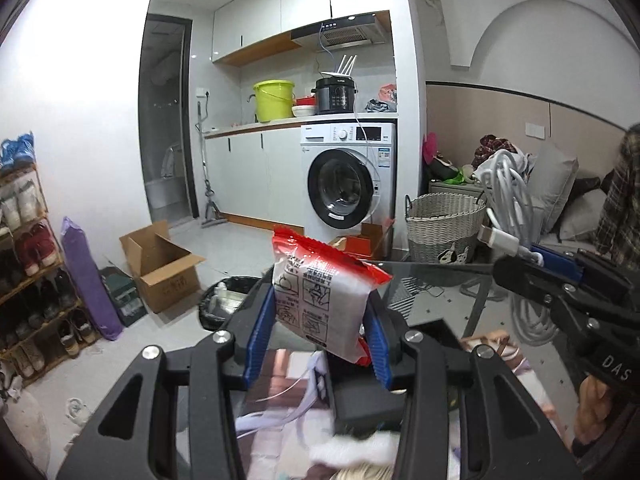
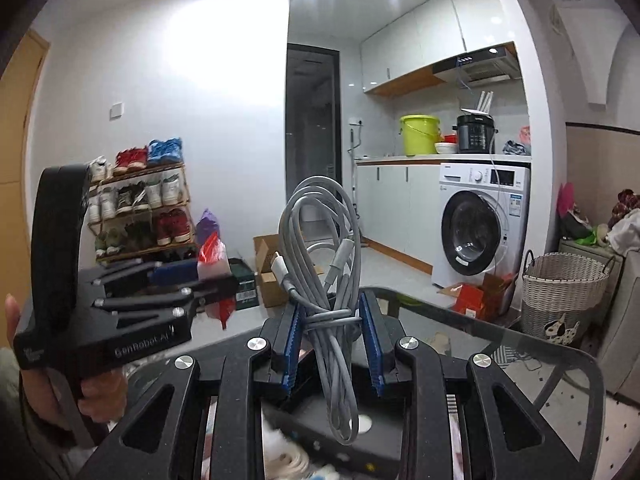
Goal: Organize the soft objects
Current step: 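Lift the snack bag with the left tool while the right tool lifts the white cable, then lower both held items into the black box and open both tools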
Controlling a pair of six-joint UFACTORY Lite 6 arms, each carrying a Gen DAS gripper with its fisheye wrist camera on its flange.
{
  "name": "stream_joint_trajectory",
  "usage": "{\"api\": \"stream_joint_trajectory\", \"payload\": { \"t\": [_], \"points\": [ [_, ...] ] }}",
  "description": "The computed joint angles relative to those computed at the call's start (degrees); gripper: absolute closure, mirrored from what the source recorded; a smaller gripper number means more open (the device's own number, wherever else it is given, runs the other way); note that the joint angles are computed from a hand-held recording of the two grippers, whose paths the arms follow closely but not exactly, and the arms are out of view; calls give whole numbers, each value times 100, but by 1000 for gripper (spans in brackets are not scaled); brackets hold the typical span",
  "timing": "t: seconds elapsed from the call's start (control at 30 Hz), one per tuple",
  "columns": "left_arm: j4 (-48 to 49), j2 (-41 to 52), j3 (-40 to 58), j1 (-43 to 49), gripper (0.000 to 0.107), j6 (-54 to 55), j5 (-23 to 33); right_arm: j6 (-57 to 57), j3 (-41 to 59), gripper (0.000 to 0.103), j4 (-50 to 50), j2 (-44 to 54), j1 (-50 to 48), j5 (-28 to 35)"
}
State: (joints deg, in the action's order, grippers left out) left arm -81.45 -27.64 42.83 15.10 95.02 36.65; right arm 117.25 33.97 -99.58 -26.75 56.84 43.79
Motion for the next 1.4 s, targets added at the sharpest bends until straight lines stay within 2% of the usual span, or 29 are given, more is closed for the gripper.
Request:
{"api": "stream_joint_trajectory", "payload": {
  "t": [0.1,0.27,0.37,0.47,0.57,0.63,0.67,0.83,1.1,1.3,1.4],
  "points": [
    [-305,303,237,-406,65,79,-361,126,386,75,-341,374,-530,-337],
    [-625,784,640,-630,65,85,-466,126,851,75,-483,789,-1038,-725],
    [-473,1008,756,-800,65,-84,-605,66,989,75,-436,986,-1383,-1105],
    [52,1334,950,-1130,65,-464,-936,-413,1284,75,30,1384,-1805,-1629],
    [1444,2009,1486,-1481,65,-1722,-975,-1117,1623,75,717,1876,-2182,-2089],
    [2425,2669,2009,-1589,65,-2649,-603,-1829,1835,75,1411,2208,-2370,-2306],
    [2625,2811,2089,-1660,65,-2887,-594,-2401,1991,75,1950,2461,-2477,-2409],
    [3709,3199,2121,-2175,65,-3706,-944,-4101,2284,75,3665,3333,-2902,-2917],
    [4539,3592,2270,-2473,65,-4482,-950,-4616,2303,75,4060,3845,-3200,-3293],
    [4630,3707,2336,-2408,64,-4516,-821,-4200,2286,75,3740,4102,-3191,-3385],
    [4715,3746,2382,-2387,63,-4569,-784,-4745,2304,75,4279,4096,-3237,-3430]
  ]
}}
